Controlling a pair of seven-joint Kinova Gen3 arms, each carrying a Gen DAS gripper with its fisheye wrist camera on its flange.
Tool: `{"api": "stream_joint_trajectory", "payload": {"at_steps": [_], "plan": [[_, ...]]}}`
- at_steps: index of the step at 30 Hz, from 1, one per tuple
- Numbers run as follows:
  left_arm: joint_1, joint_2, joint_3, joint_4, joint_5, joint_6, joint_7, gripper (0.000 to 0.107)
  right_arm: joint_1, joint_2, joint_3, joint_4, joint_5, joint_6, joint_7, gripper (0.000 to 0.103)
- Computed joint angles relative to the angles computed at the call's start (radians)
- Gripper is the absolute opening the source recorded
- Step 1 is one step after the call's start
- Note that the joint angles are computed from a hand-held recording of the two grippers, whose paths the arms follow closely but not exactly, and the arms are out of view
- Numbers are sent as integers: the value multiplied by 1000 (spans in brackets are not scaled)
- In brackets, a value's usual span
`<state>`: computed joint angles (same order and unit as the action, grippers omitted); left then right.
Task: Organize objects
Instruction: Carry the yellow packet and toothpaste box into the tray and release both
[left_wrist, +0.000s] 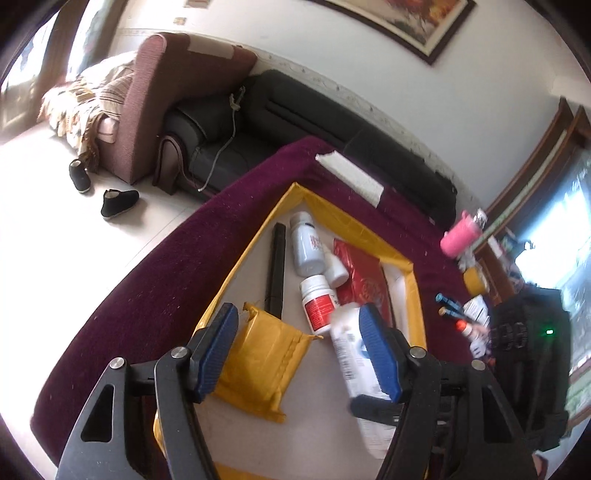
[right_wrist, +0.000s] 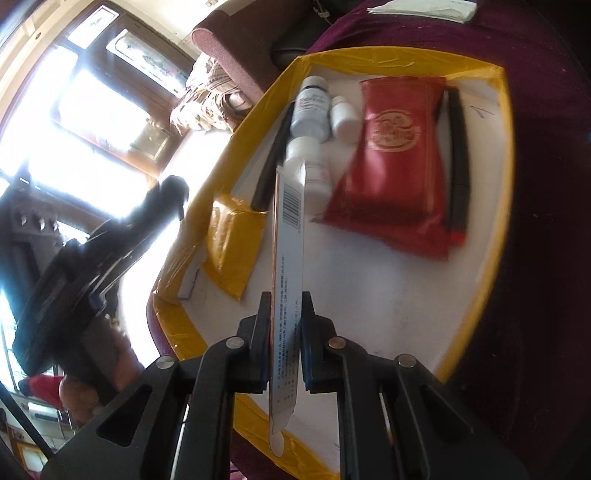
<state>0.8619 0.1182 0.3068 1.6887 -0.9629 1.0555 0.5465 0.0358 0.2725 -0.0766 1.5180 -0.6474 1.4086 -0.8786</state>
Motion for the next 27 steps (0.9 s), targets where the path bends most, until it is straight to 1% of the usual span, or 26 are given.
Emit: {"api": "stream_joint_trajectory", "payload": {"at_steps": [1, 3, 4, 5, 6, 7, 8, 9, 10, 12, 14, 16, 17, 19, 20, 21, 22, 25, 27], "plan": [[31, -3, -14, 4, -20, 16, 41, 65, -15, 2, -7, -2, 6, -6, -9, 11], [121, 8, -85, 3, -67, 38, 121, 67, -42, 9, -16, -5, 18, -21, -25, 11], [151, 21, -107, -2, -84, 48, 145, 67, -61, 14, -20, -9, 30, -38, -45, 11], [161, 27, -116, -5, -90, 55, 153, 67, -73, 19, -23, -14, 38, -50, -58, 11], [160, 40, -114, -20, -91, 75, 144, 67, -85, 24, -27, -21, 48, -65, -67, 11], [176, 43, -128, -30, -84, 95, 145, 67, -92, 27, -29, -25, 53, -78, -74, 11], [174, 41, -126, -32, -84, 100, 151, 67, -103, 31, -30, -32, 62, -100, -86, 11], [177, 37, -124, -24, -90, 101, 167, 67, -108, 33, -33, -35, 68, -116, -91, 13], [189, 36, -134, -22, -94, 101, 178, 67, -117, 29, -36, -34, 85, -144, -97, 14], [198, 38, -128, -24, -108, 125, 193, 67, -126, 15, -32, -26, 98, -171, -104, 15], [206, 44, -116, -36, -121, 168, 205, 68, -88, 7, -41, -21, 55, -144, -74, 21], [226, 56, -125, -46, -126, 198, 222, 68, -53, -14, -37, -6, 8, -133, -31, 33], [227, 56, -117, -46, -129, 208, 235, 68, -40, -26, -33, 2, -11, -137, -12, 35], [188, 62, -60, -48, -143, 228, 264, 68, -3, -62, -16, 34, -63, -157, 41, 42], [160, 67, -21, -53, -148, 241, 271, 68, 19, -76, -5, 51, -94, -161, 72, 43], [148, 70, 1, -64, -148, 256, 269, 68, 35, -84, 6, 62, -118, -164, 95, 44], [149, 74, 7, -72, -150, 266, 267, 68, 50, -91, 16, 72, -143, -165, 115, 44], [184, 96, 1, -113, -162, 316, 251, 68, 104, -106, 51, 104, -236, -172, 166, 45], [228, 115, -22, -154, -167, 362, 226, 68, 138, -109, 74, 116, -279, -169, 190, 47]]}}
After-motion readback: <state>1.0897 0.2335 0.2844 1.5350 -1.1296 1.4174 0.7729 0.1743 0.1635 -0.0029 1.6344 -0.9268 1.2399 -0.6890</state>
